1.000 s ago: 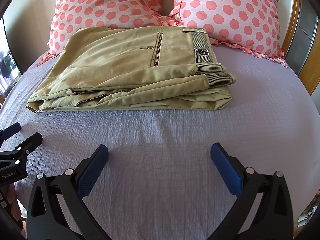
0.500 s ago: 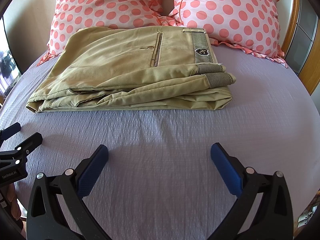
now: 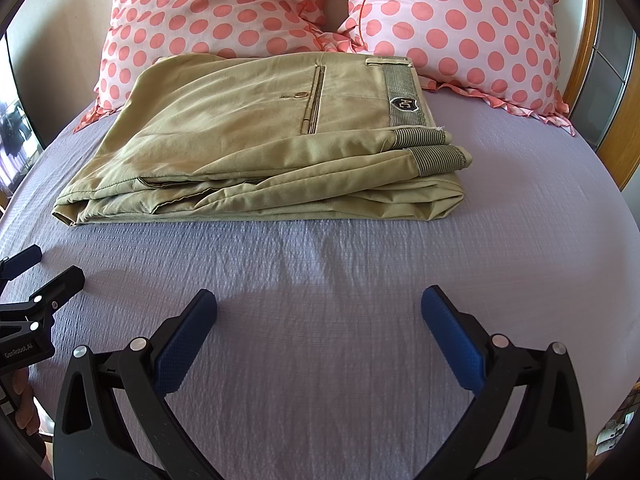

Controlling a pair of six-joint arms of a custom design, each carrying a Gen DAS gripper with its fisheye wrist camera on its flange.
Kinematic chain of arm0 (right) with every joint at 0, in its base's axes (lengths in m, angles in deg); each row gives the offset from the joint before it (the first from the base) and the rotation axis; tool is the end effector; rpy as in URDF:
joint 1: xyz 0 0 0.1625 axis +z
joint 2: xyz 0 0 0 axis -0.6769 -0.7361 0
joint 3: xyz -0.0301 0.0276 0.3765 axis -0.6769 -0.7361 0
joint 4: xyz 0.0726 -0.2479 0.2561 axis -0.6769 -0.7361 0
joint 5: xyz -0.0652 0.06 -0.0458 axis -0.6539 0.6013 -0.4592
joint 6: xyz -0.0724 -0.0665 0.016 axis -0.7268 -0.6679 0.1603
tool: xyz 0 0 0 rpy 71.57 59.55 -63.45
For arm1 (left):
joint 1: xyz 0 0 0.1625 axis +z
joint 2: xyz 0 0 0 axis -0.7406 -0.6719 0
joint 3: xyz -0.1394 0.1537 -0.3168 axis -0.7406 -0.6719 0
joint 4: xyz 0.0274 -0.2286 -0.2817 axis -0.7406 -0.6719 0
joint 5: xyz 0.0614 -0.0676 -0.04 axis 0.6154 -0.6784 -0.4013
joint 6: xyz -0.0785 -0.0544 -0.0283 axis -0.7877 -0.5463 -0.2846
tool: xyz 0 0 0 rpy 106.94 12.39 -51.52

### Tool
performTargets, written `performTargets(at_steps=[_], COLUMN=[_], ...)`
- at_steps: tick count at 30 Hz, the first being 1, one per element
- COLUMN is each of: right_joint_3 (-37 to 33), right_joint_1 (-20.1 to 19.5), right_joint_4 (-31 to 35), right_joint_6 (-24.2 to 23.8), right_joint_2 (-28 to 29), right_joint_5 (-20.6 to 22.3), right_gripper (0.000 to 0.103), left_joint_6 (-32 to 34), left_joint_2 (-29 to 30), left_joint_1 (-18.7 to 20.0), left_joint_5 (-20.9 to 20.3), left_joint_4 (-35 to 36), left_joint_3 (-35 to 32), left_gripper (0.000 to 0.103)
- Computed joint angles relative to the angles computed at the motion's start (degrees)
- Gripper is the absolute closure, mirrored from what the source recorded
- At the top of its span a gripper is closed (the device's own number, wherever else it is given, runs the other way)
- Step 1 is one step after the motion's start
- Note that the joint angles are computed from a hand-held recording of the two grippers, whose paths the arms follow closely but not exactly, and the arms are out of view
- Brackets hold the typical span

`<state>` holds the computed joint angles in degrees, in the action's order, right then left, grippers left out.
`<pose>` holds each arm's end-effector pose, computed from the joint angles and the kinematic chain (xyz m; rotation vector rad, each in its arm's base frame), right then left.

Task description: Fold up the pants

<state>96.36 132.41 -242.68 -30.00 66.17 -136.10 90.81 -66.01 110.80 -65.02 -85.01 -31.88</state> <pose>0.0727 -0.7738 0.1300 0.1971 -2.2050 0.8768 -0.1838 -0.8045 0.0555 0.5952 2.3049 -0.6720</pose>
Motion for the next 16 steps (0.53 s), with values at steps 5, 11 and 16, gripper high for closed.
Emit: performTargets(at_steps=[5, 11, 16], right_joint_3=[0.0, -0.06, -0.12], right_joint_1=[0.0, 0.0, 0.0], right_joint_4=[-0.01, 0.0, 0.0], right_joint_6=[0.02, 0.01, 0.02], right_joint_2=[0.0, 0.02, 0.07], right_joint_5=[-0.01, 0.0, 0.0], right_gripper=[0.001, 0.001, 0.001], left_joint_6=[0.13, 0.35, 0.32], left_joint_2=[0.02, 0.25, 0.25], left_joint_1=[-0.04, 0.02, 0.01], left_joint_5=[0.02, -0.05, -0.04], left_joint_4=[-0.5, -0.38, -0.41], left_joint_3=[0.25, -0.25, -0.22], left_gripper=[0.002, 0.002, 0.002])
